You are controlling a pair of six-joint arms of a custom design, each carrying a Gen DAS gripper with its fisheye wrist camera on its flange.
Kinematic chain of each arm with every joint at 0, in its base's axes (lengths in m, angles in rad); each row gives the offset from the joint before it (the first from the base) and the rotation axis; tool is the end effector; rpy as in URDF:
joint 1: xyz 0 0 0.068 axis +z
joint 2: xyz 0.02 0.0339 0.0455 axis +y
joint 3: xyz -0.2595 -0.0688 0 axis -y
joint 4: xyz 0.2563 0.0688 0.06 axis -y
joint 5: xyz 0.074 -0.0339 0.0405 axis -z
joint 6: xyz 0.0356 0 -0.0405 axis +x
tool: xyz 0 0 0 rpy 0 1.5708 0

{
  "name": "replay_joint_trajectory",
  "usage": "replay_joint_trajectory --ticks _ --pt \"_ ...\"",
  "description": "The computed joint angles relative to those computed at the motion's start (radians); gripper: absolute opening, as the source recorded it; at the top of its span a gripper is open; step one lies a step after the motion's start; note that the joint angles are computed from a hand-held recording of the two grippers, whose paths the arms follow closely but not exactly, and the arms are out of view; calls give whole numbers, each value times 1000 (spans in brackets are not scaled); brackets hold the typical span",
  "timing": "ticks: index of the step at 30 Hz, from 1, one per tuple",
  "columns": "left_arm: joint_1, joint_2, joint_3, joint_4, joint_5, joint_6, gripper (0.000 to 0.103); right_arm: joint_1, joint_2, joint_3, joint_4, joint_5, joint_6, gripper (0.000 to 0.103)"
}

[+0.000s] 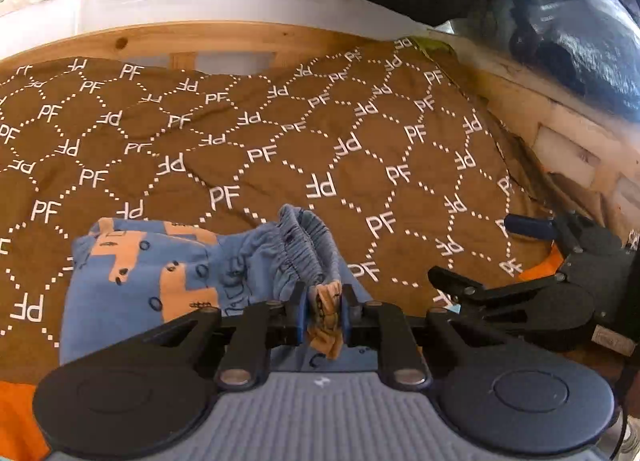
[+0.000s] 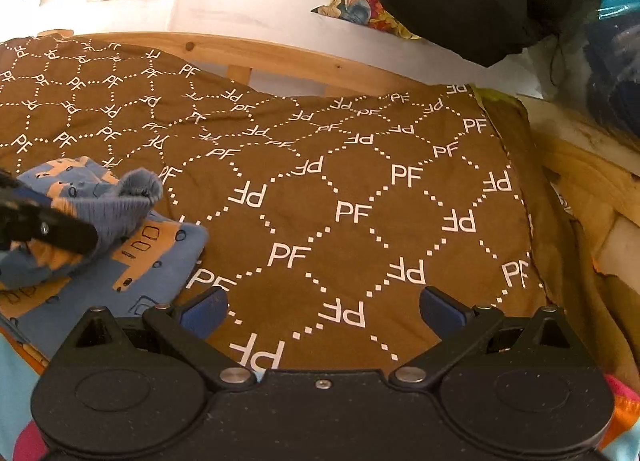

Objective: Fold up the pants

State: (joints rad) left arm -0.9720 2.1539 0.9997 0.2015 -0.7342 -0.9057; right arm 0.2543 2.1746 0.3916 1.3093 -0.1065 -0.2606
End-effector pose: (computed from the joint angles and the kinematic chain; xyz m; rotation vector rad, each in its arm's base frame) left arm 0.2337 -0.3002 0.0382 -0.1975 2.2126 -0.0672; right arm 0.2597 0.0714 0.0140 -0.5843 1.9579 0.1049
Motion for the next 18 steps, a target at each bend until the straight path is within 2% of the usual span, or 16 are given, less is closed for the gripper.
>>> replay_joint_trajectory --ticks 11,18 --pt "-13 -18 5 -8 -27 49 18 10 6 0 1 13 -7 102" --pt "-2 5 -9 75 54 95 19 5 9 5 -10 22 -9 102"
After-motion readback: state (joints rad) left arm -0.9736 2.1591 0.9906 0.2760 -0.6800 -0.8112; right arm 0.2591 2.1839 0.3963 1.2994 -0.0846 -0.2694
